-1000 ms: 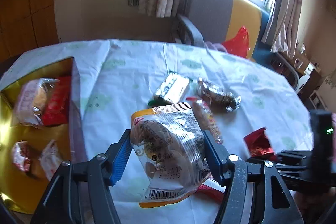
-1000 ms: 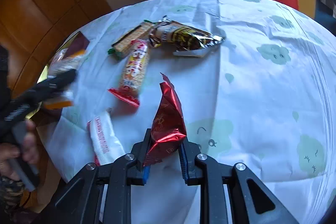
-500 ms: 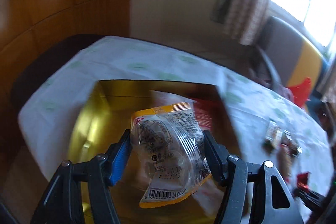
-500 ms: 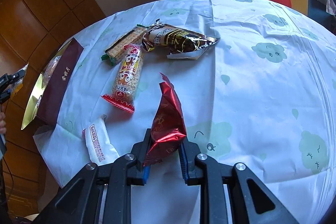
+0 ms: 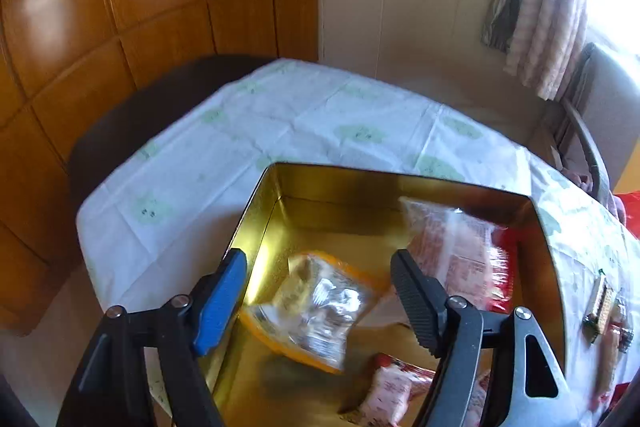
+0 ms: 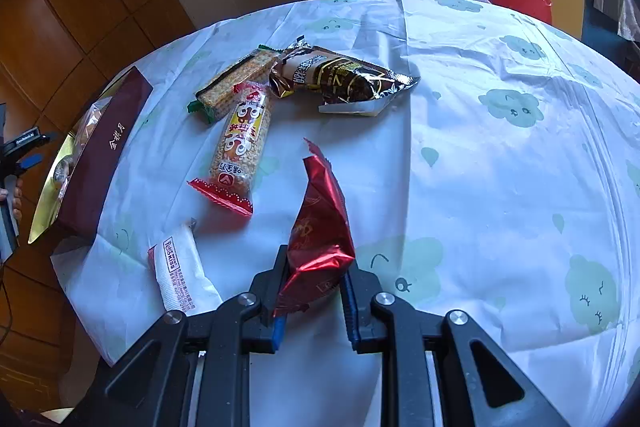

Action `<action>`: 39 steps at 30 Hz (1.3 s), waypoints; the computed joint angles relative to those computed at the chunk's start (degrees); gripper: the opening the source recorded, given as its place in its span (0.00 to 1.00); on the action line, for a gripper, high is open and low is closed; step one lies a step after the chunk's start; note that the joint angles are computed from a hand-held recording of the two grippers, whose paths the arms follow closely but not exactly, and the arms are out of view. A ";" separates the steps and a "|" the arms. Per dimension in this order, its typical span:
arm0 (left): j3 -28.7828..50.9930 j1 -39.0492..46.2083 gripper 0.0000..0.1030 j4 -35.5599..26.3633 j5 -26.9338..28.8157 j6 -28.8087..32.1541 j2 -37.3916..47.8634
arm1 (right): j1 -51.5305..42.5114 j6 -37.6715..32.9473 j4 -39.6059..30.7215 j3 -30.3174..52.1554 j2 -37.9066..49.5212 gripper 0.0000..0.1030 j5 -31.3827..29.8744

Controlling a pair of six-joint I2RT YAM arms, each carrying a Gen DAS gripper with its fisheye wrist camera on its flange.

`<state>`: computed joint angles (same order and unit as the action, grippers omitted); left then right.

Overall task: Organize snacks
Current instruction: 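Drop orange-trim bag into tin from left gripper while right gripper holds red packet, then lower the red foil packet into the tin and open the right gripper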

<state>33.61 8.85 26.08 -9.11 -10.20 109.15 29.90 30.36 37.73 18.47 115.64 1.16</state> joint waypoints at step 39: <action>-28.72 -21.16 0.78 0.38 -6.81 -8.23 -34.13 | 12.33 2.03 -16.21 8.36 -14.20 0.22 3.01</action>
